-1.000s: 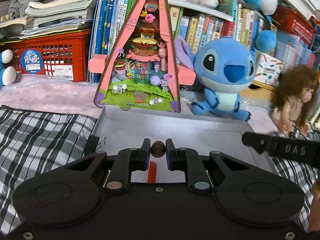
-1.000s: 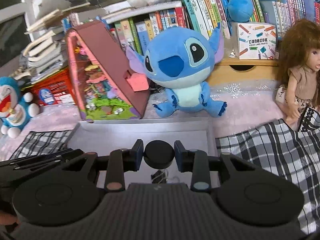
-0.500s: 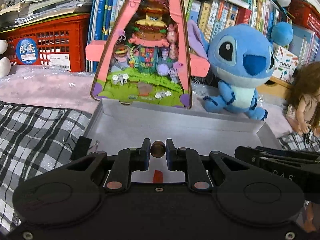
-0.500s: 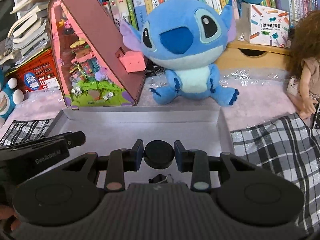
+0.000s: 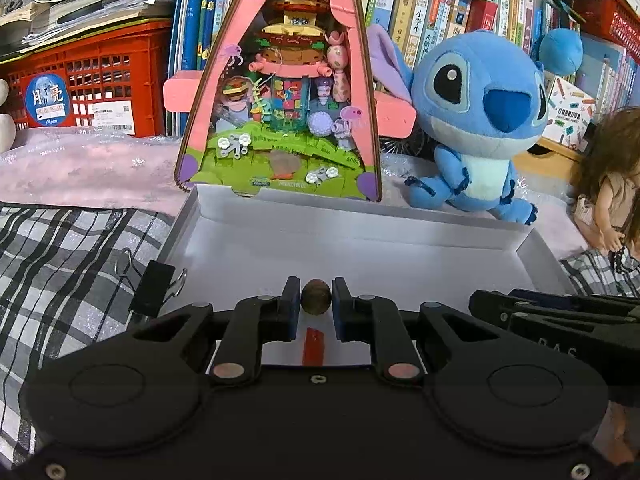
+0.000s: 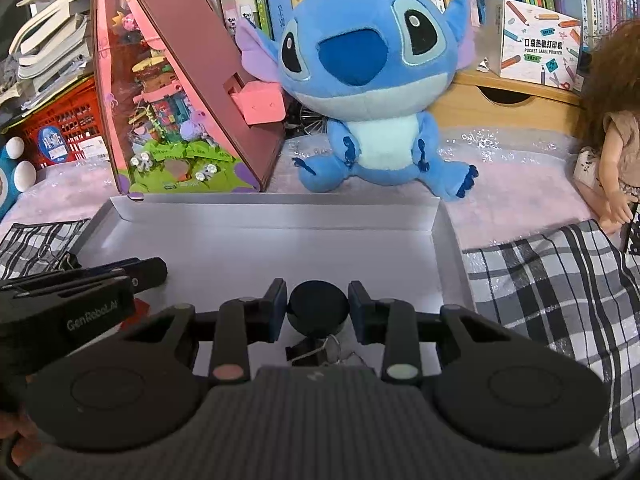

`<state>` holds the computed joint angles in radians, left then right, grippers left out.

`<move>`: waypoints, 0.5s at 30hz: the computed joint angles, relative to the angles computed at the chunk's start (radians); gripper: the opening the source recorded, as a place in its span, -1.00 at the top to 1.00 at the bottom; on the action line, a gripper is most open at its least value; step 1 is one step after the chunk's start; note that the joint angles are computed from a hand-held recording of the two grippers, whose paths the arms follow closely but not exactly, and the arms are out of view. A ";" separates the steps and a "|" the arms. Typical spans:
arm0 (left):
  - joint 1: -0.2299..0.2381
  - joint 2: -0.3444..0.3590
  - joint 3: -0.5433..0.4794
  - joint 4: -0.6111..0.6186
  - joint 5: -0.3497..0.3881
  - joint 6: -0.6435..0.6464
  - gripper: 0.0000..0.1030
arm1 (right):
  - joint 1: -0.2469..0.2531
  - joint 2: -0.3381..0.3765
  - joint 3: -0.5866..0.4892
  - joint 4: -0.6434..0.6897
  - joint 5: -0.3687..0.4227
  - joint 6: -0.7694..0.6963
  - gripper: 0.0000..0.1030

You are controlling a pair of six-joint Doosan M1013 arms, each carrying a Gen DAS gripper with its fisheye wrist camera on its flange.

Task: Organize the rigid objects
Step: 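Open the left tool to drop the acorn while the right tool releases the puck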

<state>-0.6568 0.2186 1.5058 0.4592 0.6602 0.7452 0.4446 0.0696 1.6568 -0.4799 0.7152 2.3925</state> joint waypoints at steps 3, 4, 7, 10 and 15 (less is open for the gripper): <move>0.001 -0.002 0.002 -0.002 -0.002 -0.005 0.67 | -0.001 -0.002 0.005 -0.001 -0.006 0.005 0.22; 0.000 -0.005 0.004 0.005 -0.004 -0.012 0.61 | -0.001 -0.003 0.007 -0.003 -0.007 0.008 0.17; -0.004 -0.013 0.008 0.022 -0.003 -0.024 0.25 | 0.000 -0.007 0.012 -0.008 -0.011 0.014 0.12; -0.005 -0.027 0.019 0.032 -0.018 -0.034 0.11 | 0.001 -0.020 0.027 -0.021 -0.034 0.027 -0.13; -0.014 -0.049 0.032 0.056 -0.014 -0.048 -0.04 | 0.004 -0.040 0.043 -0.031 -0.051 0.040 -0.29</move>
<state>-0.6710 0.1692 1.5381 0.5157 0.6462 0.6975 0.4485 0.0294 1.7001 -0.5108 0.6638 2.4328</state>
